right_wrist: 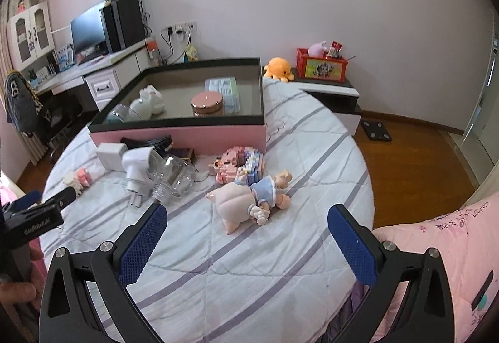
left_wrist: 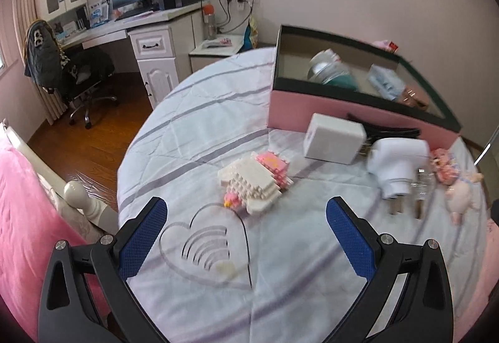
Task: Organize rigid objects
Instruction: 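Grasp the pink-white block figure with the left tool while the right tool grasps the baby doll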
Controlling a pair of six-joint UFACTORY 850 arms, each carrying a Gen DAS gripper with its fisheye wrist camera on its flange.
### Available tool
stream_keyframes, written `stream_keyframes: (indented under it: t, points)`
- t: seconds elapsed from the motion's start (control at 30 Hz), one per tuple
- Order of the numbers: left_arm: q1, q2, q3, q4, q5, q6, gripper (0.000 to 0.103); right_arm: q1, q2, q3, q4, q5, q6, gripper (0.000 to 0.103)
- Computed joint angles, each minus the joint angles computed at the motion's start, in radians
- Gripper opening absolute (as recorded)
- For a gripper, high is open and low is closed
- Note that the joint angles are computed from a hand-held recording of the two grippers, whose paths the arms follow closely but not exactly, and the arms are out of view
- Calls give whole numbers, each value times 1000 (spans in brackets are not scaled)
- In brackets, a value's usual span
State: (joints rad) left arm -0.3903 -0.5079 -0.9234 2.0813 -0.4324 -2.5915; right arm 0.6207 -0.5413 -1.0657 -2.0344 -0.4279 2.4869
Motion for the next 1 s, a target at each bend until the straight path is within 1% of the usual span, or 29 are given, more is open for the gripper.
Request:
stream_keyframes:
  t: [0.07,0.13,0.2,0.23,0.3,0.33,0.37,0.43,0.47,0.53,0.57,0.67,0.73,0.77,0.8,0.83,0.87,0.9,0.93,1.0]
  points:
    - [16,-32,-34,-31,25,48,103,-6,-18,-19,25,11,-32,103]
    - [37,-59,-67,-34,70,62,102,-12,-39,-40,60,22,-73,103]
    - [54,-67,-77,9,107,26,98,-18,-61,-62,99,33,-116,103]
    - [55,-69,-82,26,107,19,95,-21,-71,-71,113,39,-131,103]
    - [52,-82,-100,-16,114,88,85,-28,-90,-91,139,53,-161,103]
    - [49,-86,-107,-34,112,117,78,-31,-97,-98,147,61,-172,103]
    - [45,-87,-109,-29,109,121,70,-36,-107,-106,150,73,-182,103]
    - [43,-83,-107,12,113,90,59,-38,-116,-115,159,82,-201,103]
    - [44,-79,-104,34,118,64,59,-41,-124,-122,169,87,-218,103]
    - [48,-71,-93,143,133,-53,59,-46,-132,-130,167,98,-221,103]
    - [48,-65,-86,177,135,-87,59,-48,-138,-136,167,101,-225,103]
    - [36,-58,-77,211,133,-126,59,-54,-160,-160,182,104,-254,103]
    - [26,-54,-74,212,133,-135,59,-65,-177,-179,195,127,-274,103]
    - [22,-54,-75,210,134,-135,59,-69,-181,-184,194,134,-273,101]
    - [18,-53,-76,205,136,-129,59,-73,-186,-186,177,141,-258,94]
    - [12,-52,-76,202,138,-125,59,-76,-186,-185,144,146,-228,93]
    - [8,-50,-73,207,138,-130,59,-78,-184,-181,107,148,-197,89]
    - [4,-49,-71,209,139,-131,59,-77,-183,-182,97,143,-196,79]
    - [-1,-49,-72,207,140,-129,59,-75,-184,-184,114,135,-220,78]
    - [-6,-47,-71,219,142,-142,59,-79,-184,-184,77,149,-189,78]
